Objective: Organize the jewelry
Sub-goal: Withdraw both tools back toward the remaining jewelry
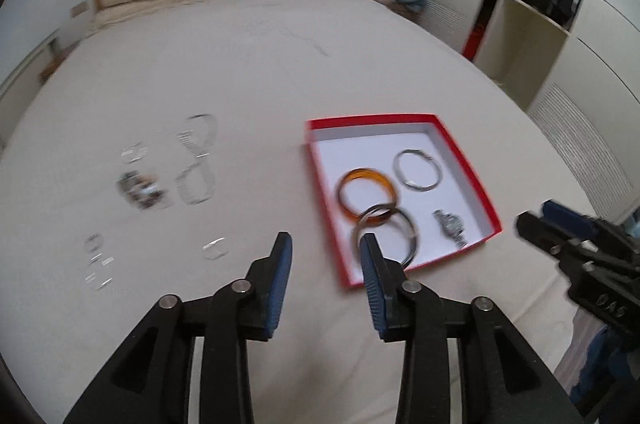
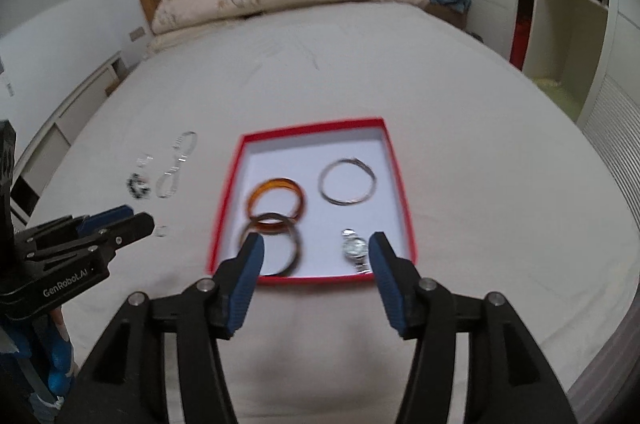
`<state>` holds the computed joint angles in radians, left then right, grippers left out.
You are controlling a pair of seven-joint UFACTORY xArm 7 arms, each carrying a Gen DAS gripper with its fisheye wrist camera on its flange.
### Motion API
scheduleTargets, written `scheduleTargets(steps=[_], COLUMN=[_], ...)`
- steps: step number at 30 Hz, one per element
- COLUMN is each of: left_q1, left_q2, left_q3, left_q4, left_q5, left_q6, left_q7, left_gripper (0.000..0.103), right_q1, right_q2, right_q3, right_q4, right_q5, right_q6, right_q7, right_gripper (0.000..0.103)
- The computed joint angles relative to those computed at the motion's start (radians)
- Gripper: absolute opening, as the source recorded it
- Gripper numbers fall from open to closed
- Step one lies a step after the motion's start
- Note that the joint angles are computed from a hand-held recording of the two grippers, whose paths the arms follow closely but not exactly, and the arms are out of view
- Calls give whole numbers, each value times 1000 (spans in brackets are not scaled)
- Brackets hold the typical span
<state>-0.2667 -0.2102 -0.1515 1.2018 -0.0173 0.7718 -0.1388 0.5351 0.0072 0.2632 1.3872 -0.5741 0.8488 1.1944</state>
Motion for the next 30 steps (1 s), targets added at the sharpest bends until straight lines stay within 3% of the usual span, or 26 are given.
scheduleTargets(steps=[6,15,30], left_q1=[57,138,224], left_q2=[-203,-435,-664], left_q3=[29,71,147], left_q4=[-138,-280,-389], left_q5=[30,44,-8], left_q6=[37,63,70], left_q7=[-35,-33,-7], left_gripper=[50,63,66], right_q1=[75,203,405], right_q2=[31,100,199], right_q3=[41,49,6], right_q4=[105,257,459], right_q5=[-85,-178,-277], right_q6=[83,189,329], right_q7=[28,28,-7], right_gripper=[56,56,57])
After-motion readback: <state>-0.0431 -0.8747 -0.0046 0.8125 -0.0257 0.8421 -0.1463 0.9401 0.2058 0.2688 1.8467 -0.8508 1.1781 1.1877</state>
